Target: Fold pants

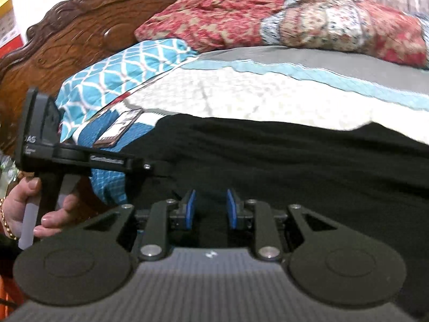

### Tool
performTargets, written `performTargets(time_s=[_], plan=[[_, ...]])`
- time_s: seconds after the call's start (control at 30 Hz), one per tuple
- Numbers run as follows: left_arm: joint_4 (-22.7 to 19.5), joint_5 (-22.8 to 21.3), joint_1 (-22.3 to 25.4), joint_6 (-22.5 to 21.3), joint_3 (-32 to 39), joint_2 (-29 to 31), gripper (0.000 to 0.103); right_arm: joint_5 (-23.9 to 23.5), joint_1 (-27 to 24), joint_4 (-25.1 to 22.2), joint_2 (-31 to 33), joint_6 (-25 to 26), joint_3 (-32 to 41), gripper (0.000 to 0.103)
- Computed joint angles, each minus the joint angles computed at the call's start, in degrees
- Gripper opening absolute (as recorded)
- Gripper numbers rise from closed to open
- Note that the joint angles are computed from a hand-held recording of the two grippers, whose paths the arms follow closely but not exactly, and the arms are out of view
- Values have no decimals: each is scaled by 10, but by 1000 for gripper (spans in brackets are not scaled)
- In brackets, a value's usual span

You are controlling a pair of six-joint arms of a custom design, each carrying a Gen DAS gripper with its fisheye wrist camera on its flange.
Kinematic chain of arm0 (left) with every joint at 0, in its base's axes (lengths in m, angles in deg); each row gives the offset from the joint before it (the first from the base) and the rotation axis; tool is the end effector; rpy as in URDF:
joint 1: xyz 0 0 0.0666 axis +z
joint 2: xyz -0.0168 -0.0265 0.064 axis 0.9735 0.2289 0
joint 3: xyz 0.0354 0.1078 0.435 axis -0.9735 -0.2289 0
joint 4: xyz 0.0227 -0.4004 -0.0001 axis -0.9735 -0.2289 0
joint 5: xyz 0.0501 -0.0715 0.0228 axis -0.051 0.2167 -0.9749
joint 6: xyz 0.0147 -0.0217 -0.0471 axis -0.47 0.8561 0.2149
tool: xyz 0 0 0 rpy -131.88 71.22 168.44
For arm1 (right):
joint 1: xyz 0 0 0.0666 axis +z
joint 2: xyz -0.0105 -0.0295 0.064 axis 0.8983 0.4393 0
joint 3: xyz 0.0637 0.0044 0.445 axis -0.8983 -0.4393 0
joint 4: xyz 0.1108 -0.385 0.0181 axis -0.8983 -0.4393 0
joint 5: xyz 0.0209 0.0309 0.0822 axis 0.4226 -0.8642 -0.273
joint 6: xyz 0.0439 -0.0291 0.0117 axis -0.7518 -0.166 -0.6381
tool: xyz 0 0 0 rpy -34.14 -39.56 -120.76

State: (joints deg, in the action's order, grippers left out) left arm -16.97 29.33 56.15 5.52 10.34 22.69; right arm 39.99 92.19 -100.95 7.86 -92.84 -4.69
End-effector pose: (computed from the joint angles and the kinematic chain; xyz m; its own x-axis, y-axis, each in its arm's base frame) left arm 0.5270 -0.2080 0.4117 -0.7788 -0.1142 -0.6167 0.2230 0.8687 -0.4424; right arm 0.5086 0.2787 0.4307 -0.6953 -0.0593 -0.7163 -0.3893 0.8688 0.3060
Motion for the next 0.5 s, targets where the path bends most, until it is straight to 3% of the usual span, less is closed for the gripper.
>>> performTargets(time_s=[0.17,0.5], plan=[[-8,-9,-4,-1,5,2,5,-11,3,-14,5,-22,-6,28],[-12,-10,-4,-4,7,4,5,-22,2,-36,7,-3,-3,28]])
